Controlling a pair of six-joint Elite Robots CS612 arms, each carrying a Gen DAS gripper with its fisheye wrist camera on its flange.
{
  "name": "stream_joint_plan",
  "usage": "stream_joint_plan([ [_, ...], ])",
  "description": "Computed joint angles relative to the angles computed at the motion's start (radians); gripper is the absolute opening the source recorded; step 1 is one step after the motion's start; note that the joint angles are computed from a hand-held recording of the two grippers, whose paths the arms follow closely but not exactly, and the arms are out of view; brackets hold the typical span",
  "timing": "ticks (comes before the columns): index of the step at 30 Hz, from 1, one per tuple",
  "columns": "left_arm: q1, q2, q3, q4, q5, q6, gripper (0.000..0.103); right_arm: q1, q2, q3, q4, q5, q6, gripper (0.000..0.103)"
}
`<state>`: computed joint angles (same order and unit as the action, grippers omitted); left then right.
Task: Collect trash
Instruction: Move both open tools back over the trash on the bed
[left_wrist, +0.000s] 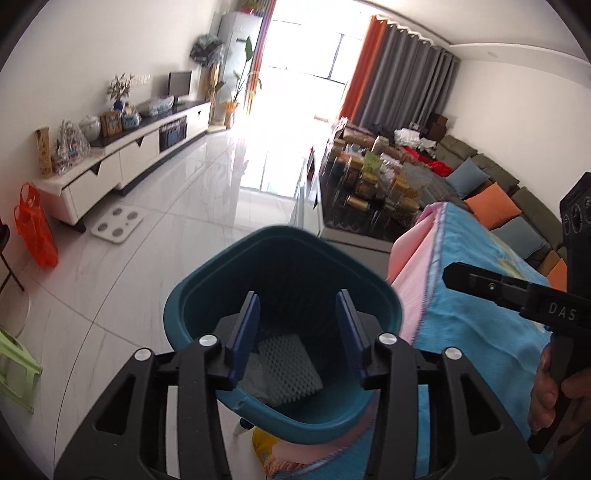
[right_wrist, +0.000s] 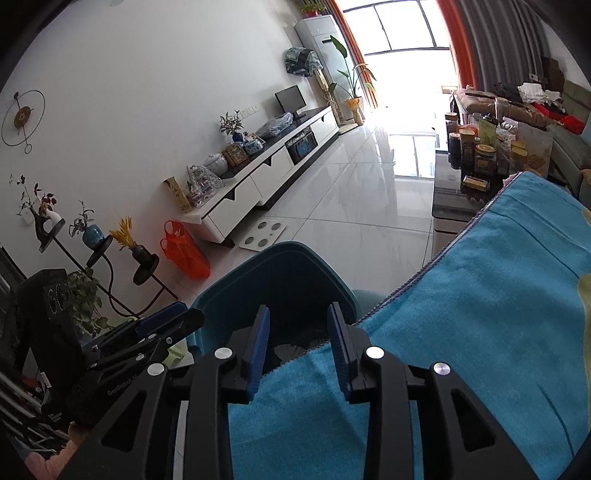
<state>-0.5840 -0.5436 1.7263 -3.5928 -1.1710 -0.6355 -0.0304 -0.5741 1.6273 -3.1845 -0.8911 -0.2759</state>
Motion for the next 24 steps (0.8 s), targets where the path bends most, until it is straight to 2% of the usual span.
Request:
stream_joint_plan([
  [4,-0.035,-0.011,0.021,-0.082,0.023,0.074,0.054,-0.029,-0.026,0.06,-0.102,0.038,0.008,0.033],
  [6,-0.051,-0.014,0.028,-0.128,0.005,0.111,0.059,-0.047,-0.04,0.095,-0.159,0.05,0.012,0.034],
  [11,-0.088,-0.012,0.02,-0.184,-0.069,0.205,0.062,-0.094,-0.068,0.182,-0.316,0.032,0.029,0.036],
  [19,-0.13,0.01,-0.049,-0.13,-0.235,0.317,0.063,-0.185,-0.099,0.316,-0.525,-0.051,0.051,0.04],
  [24,-0.153,0.028,-0.106,-0.079,-0.319,0.369,0.064,-0.238,-0.105,0.375,-0.63,-0.173,0.087,0.047],
])
